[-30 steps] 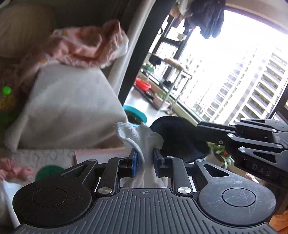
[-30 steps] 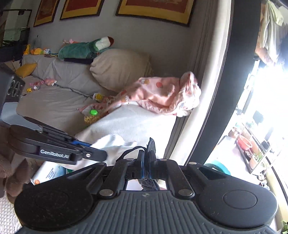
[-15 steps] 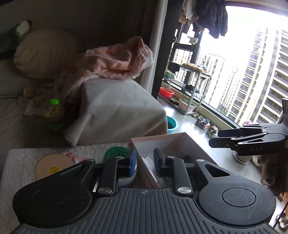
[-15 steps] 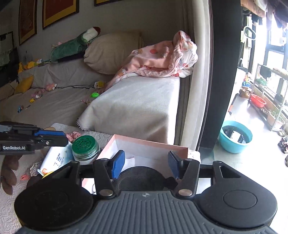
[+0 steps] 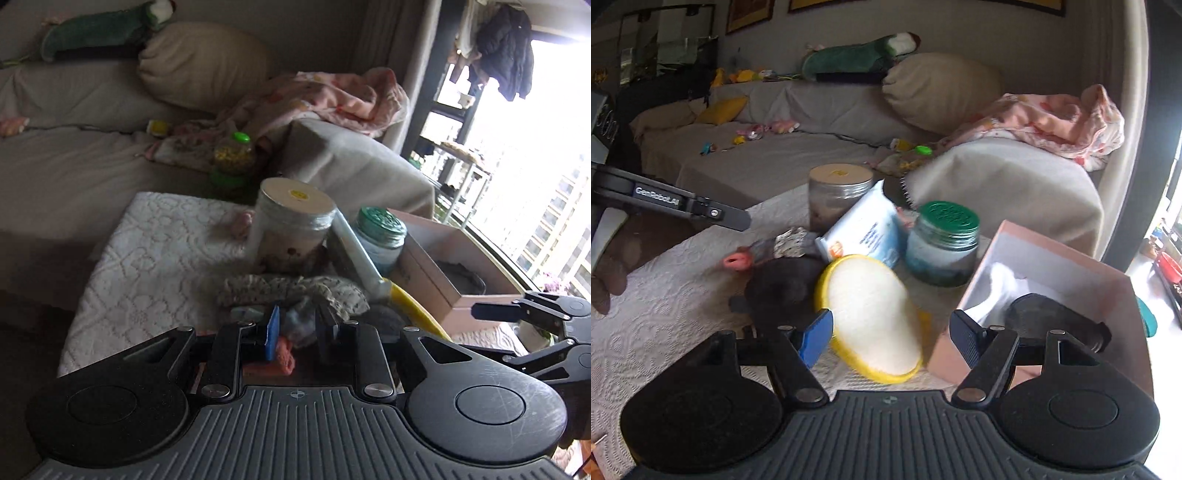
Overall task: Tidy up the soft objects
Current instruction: 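Grasp the black plush pig with the left gripper and lift it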
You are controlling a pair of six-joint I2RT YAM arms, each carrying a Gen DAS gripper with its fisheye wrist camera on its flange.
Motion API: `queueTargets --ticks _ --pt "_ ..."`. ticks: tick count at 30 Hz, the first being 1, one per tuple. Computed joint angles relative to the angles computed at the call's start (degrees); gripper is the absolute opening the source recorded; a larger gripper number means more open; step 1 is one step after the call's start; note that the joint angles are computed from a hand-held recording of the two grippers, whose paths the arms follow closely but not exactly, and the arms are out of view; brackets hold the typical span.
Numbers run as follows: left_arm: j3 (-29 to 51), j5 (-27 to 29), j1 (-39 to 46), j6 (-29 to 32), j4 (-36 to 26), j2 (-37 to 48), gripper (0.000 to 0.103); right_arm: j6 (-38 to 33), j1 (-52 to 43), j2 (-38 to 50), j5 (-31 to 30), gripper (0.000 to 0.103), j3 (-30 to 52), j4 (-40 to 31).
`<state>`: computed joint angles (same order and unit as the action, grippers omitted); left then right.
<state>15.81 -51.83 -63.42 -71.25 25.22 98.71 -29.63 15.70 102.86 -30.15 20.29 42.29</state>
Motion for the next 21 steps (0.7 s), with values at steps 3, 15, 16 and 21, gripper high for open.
queueTargets --ticks 3,15,16,21 --pt "-2.55 2.68 -2.12 8.11 17.44 4.97 0.024 1.02 -1.12 1.74 -3.67 0.070 -0.23 -1.98" --pt "4.93 -2.99 0.63 4.13 -6.34 4.40 0.024 0.47 -4.87 13.60 -4.54 0.070 -0.61 4.76" --pt "4.20 -1.54 0.08 8.88 -4.85 4.32 0.024 0.54 -4.66 14.71 -3.96 0.070 -0.67 6.04" --pt "6.47 -2.04 -5.96 20.27 -2.44 7.30 0.025 0.35 -4.50 16.56 -4.03 0.073 -0.96 8.23"
